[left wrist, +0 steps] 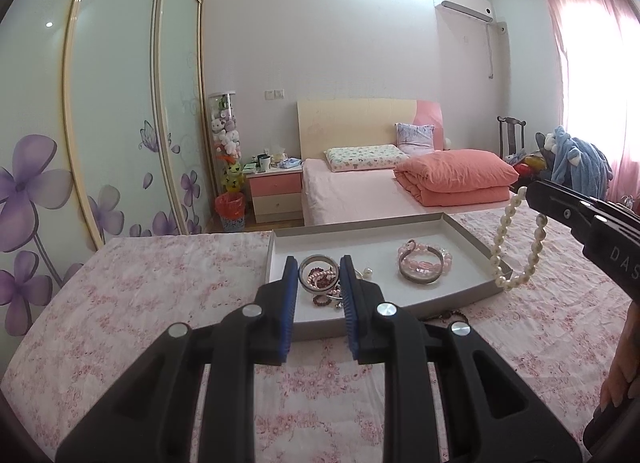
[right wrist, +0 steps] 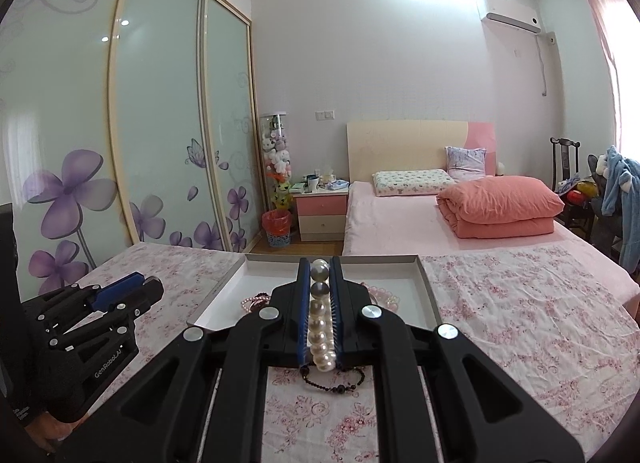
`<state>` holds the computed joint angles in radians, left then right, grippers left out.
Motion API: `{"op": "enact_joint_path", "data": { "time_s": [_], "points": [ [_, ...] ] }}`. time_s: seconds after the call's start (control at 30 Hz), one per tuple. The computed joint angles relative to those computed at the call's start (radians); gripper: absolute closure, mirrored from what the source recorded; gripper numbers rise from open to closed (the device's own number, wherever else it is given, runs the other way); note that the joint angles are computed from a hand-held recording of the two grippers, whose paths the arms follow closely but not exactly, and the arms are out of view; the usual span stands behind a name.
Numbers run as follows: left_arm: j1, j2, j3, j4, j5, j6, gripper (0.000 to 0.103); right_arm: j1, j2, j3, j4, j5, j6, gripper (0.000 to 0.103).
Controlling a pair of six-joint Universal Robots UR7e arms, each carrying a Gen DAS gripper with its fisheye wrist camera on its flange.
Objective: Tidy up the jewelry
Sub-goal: 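Carry the silver ring to the tray with the left tool while the right tool carries the white necklace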
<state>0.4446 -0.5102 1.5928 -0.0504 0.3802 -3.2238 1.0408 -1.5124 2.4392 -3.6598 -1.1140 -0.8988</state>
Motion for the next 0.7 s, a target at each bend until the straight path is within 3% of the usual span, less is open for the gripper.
{"op": "enact_joint_path", "data": {
  "time_s": [0.5,0.7],
  "points": [
    [0.023,0.019,-0.038,0.031,0.016,0.001,0.081,0.007,0.012,-0.008,-0.014,-0.011,0.000,0.093],
    [0.046,0.019,-0.062,0.006,0.027,0.053,0.081,0.028,0.031,-0.042,-0.023,-0.022,0.018,0.093]
  ]
}}
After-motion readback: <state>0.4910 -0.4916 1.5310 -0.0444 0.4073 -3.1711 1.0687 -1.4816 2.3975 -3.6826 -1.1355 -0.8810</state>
